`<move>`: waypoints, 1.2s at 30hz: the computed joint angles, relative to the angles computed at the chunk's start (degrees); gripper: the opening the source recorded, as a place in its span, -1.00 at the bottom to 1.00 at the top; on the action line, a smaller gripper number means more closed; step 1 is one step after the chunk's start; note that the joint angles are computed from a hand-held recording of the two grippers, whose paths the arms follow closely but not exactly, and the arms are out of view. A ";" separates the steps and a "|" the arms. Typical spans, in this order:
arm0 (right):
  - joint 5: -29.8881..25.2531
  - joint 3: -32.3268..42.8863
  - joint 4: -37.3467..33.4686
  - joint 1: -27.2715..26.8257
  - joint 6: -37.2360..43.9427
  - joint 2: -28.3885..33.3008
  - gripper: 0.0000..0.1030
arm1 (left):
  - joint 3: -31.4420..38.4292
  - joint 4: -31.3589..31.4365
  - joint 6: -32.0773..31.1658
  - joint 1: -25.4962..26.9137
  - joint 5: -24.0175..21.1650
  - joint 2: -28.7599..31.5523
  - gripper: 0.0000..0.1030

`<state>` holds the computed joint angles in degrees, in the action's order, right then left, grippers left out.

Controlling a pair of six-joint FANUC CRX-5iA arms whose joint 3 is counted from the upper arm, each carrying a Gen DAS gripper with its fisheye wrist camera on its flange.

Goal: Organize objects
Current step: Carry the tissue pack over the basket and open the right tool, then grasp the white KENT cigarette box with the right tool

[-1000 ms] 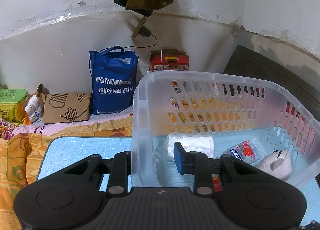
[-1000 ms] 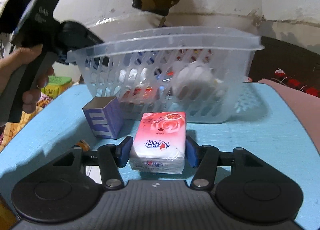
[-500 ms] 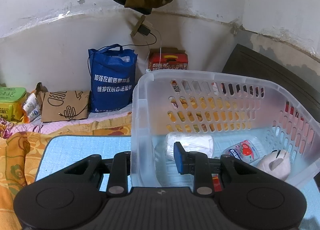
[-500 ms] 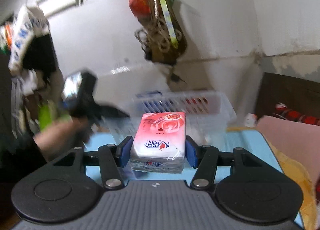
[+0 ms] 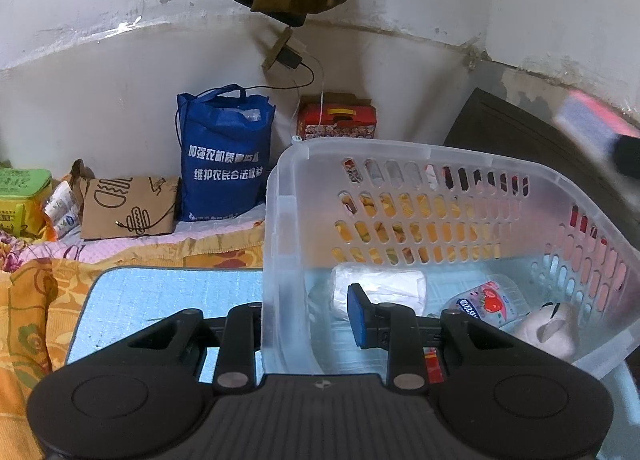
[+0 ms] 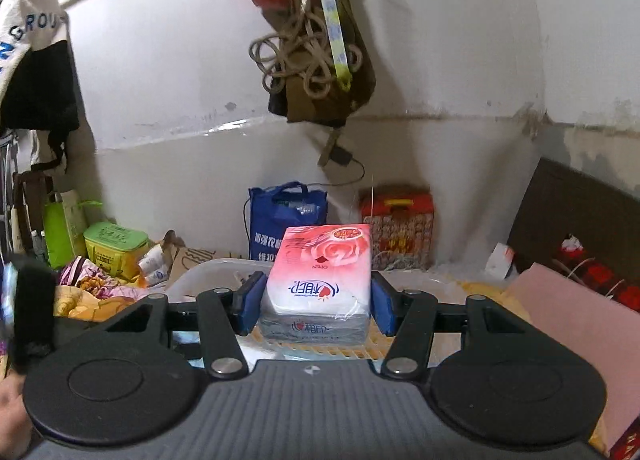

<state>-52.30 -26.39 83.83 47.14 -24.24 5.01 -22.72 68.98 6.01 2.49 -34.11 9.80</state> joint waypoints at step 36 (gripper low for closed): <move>-0.67 -2.11 -4.10 -1.00 -6.14 0.53 1.00 | -0.31 1.20 -1.74 -0.50 0.56 -0.11 -0.35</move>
